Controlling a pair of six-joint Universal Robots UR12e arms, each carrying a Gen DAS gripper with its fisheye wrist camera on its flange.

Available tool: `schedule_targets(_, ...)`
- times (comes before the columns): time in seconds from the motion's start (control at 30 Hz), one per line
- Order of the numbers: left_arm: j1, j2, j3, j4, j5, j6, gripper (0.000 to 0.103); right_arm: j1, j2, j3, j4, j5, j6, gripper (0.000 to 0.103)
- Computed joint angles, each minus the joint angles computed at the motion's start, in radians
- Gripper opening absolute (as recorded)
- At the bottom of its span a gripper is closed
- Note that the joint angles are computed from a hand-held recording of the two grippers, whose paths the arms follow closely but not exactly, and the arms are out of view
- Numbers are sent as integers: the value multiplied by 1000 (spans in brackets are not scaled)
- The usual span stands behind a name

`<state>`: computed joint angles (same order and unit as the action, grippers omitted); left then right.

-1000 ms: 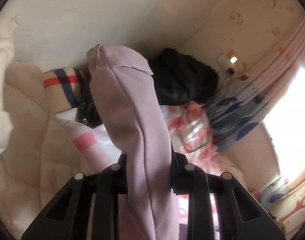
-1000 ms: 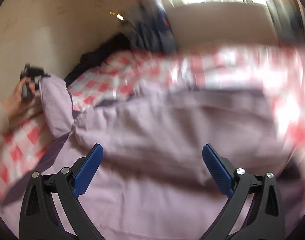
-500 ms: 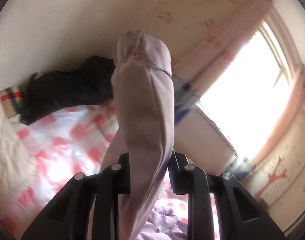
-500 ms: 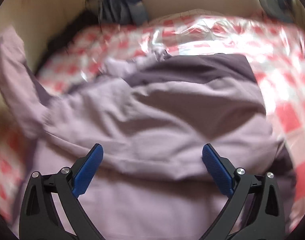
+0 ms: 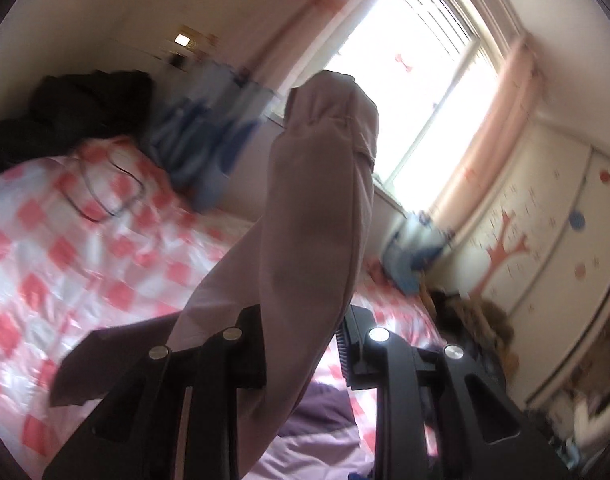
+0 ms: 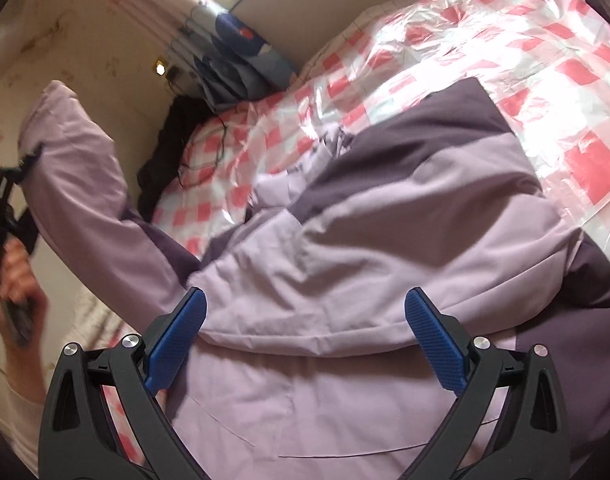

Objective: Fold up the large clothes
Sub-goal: 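Carry the held sleeve across the jacket body with the left tool, then lay the sleeve on the jacket body and open the left tool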

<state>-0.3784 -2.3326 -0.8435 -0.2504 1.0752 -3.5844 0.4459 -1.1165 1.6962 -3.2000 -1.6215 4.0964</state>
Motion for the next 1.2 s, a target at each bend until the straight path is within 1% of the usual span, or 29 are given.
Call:
schedule_targets(0.1,-22,-21,10,-19,-29,29,26,-9,-12,21,-28,-3,34,96)
schedule_targets(0.27,-48,-65,34,-46,-81,29,26,-25,-21,58,-97,19,112,96)
schedule_targets(0.57,-79,-95,25,-92,-118,65,26,-50,-22,106,-210,53,232,96)
schedule_targets(0.8,-99,-112,21,-135,-103,116,26,-53,-23,110,-221,66,237,96)
schedule_targets(1.03,-122,-129,14,-193,-69,178,26,-65,-12,128,-294,97,302,96)
schedule_targets(1.2,-138,-134,-5,-220,-32,222,26,-73,-8,135,-326,108,322,96)
